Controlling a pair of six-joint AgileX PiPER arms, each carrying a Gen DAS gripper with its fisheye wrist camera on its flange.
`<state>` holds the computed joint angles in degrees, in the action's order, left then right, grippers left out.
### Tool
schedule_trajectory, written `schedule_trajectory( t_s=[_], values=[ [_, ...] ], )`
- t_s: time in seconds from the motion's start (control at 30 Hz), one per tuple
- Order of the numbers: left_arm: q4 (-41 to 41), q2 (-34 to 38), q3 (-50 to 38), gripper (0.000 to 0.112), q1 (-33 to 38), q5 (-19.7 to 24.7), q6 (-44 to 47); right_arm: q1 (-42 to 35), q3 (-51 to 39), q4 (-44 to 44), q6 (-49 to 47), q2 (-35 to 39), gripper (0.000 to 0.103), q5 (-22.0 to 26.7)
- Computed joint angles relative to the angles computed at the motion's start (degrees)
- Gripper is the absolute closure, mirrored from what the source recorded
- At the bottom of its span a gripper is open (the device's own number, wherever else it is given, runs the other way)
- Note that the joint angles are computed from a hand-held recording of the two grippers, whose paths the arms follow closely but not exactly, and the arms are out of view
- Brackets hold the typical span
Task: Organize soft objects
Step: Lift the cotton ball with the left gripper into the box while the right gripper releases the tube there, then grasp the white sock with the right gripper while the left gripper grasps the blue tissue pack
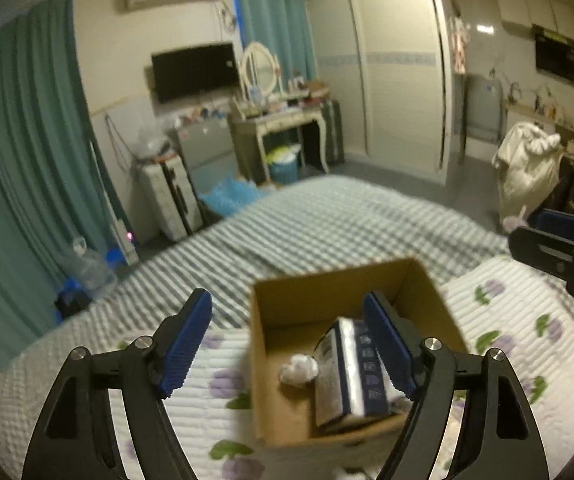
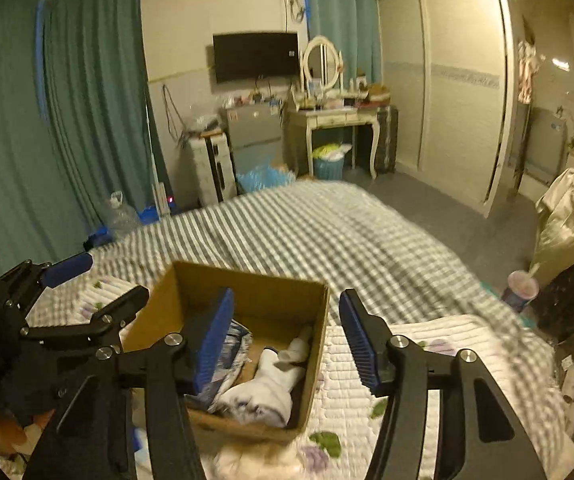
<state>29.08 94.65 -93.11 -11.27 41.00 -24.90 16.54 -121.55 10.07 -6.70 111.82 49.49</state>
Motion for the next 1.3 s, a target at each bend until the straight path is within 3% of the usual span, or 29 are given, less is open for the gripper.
schedule_trajectory(
  t_s=[0.07, 0.17, 0.33, 0.43, 0.57, 0.67, 0.73, 0.83, 1.03, 1.17, 1.23, 1.3],
  values=[
    [3.2, -4.8, 2.1, 0.032, -1.6, 1.2, -1.4, 0.5, 3.0, -1.0, 0.4, -5.8, 0.043, 0.9],
    [8.7, -12.9, 6.1, 0.019, -4.5, 2.7, -5.0, 3.1, 8.0, -5.6, 2.3, -14.2, 0.032, 1.2],
    [8.6, -23.4, 12.6, 0.019, -5.4, 3.0, -4.1, 9.3, 14.0, -13.6, 7.2, -24.2, 0.008, 2.6],
    [8.9, -29.2, 18.4, 0.019, -5.7, 3.3, -5.2, 13.3, 22.1, -18.1, 11.0, -30.5, 0.006, 0.4],
    [7.5, -37.2, 29.6, 0.019, -4.0, -0.7, -5.9, 17.2, 32.6, -19.8, 15.6, -35.8, 0.006, -1.2],
    [8.5, -40.2, 37.4, 0.019, -1.9, -3.6, -8.2, 19.6, 41.7, -22.4, 19.4, -38.3, 0.006, -5.6],
    [12.6, -41.1, 41.8, 0.019, -2.8, -3.3, -13.5, 20.8, 46.0, -24.3, 21.4, -38.5, 0.006, -8.4],
    [9.0, -41.6, 48.5, 0.019, 1.7, -10.1, -13.2, 21.1, 53.6, -23.7, 23.1, -37.5, 0.006, -15.9],
    [6.3, -36.3, 57.2, 0.019, 7.9, -22.0, -15.1, 23.3, 61.1, -36.9, 37.2, -29.2, 0.006, -25.5],
    [7.8, -31.2, 60.9, 0.019, 10.6, -27.2, -17.0, 21.6, 63.4, -28.9, 31.1, -23.1, 0.011, -30.4],
    [6.3, -29.1, 62.0, 0.019, 11.7, -29.2, -15.7, 21.0, 63.7, -25.7, 27.8, -20.4, 0.021, -31.2],
    [9.8, -27.9, 62.8, 0.019, 11.2, -29.5, -19.5, 20.4, 64.0, -21.2, 23.6, -18.0, 0.029, -32.1]
  ],
)
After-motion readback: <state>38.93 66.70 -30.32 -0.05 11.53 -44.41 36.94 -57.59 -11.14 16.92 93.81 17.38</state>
